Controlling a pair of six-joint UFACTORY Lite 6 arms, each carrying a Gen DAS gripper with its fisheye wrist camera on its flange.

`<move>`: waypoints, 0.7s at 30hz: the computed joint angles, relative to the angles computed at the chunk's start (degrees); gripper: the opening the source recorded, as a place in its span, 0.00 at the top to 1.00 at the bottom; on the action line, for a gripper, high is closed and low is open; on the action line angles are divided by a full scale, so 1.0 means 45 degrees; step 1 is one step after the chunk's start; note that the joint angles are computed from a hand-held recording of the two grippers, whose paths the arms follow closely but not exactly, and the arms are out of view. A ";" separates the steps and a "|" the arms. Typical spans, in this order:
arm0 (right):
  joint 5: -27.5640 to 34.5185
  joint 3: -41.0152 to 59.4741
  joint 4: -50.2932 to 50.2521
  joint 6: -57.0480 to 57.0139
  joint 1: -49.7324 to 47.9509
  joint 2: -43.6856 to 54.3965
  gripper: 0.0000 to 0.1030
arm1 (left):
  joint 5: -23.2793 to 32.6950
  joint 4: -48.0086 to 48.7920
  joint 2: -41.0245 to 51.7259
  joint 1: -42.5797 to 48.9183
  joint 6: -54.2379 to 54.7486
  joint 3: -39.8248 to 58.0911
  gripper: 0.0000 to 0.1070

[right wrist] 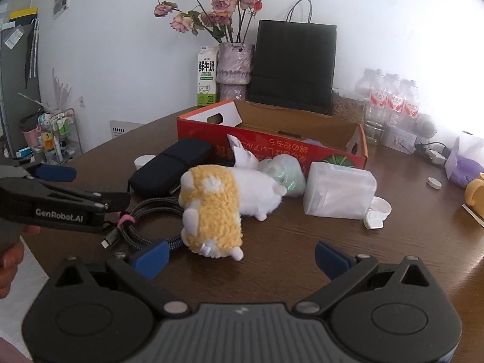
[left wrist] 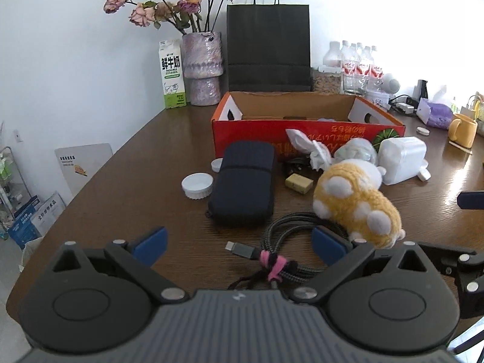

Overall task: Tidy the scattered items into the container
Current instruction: 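Move both tools back over the remaining items, then grasp the plush toy with the right tool while the left tool grasps the braided cable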

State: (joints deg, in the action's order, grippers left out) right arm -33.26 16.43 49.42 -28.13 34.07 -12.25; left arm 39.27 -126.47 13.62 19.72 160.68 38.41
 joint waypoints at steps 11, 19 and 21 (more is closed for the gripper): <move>0.1434 0.3089 -0.4106 0.2795 -0.1907 0.3357 0.00 | -0.0640 0.0321 0.0912 0.0410 -0.0625 0.1347 0.04; 0.3519 0.6208 -0.7053 0.5030 -0.2964 0.5883 0.19 | -0.1105 0.0884 0.1541 0.0535 -0.1134 0.2324 0.04; 0.3587 0.6430 -0.7760 0.5731 -0.3024 0.6108 0.30 | -0.1158 0.0980 0.1622 0.0461 -0.1271 0.2459 0.04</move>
State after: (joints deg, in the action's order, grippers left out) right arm -17.12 45.36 14.50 -2.34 20.46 15.24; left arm 34.06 -122.06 20.92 21.79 154.96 49.47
